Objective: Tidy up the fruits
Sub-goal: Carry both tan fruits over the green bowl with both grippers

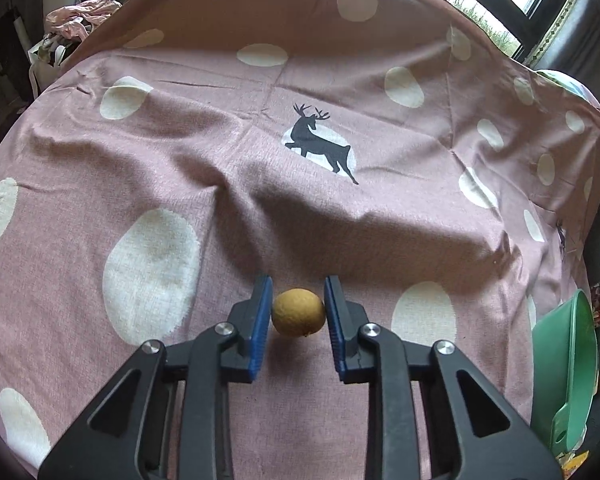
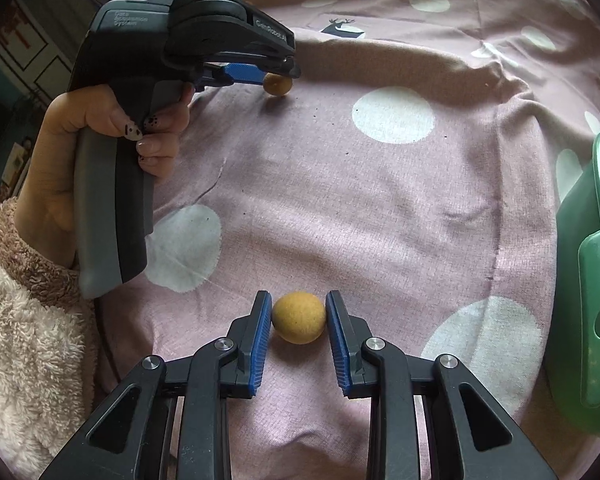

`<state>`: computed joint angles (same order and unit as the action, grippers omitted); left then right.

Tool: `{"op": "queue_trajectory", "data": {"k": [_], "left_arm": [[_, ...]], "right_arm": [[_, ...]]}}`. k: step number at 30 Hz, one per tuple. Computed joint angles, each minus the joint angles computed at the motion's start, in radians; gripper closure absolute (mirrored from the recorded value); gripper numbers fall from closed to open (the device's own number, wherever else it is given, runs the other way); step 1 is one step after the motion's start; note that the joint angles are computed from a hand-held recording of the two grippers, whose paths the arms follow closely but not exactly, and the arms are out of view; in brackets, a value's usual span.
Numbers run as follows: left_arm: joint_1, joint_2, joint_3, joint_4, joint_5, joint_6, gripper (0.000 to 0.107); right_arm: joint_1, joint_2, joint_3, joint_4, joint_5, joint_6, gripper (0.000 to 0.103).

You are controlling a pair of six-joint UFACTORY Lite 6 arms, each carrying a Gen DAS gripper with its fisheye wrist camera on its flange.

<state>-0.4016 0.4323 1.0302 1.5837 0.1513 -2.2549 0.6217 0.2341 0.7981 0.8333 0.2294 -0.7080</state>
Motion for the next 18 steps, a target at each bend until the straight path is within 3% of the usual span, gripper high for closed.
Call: {"op": "queue_trajectory", "data": {"k": [6,11,18], "left_arm": [[-0.071,-0.108,-0.065,-0.002,0.045,-0.022,0.081],[-0.201,-0.206,-0.090,-0.098,0.174,0.057,0.081],[-0.394,-0.323,-0.103,-0.147,0.316,0.086,0.081]], "right_arm": [[-0.081,-0.085,-0.054,0.196,0.039,-0.200,0.073],[-0.199,-0.231,-0.137,0.334,0.107,-0.346,0.073],[-0.364,-0.450,-0.227,0.367,0.196,-0.396,0.073]]}}
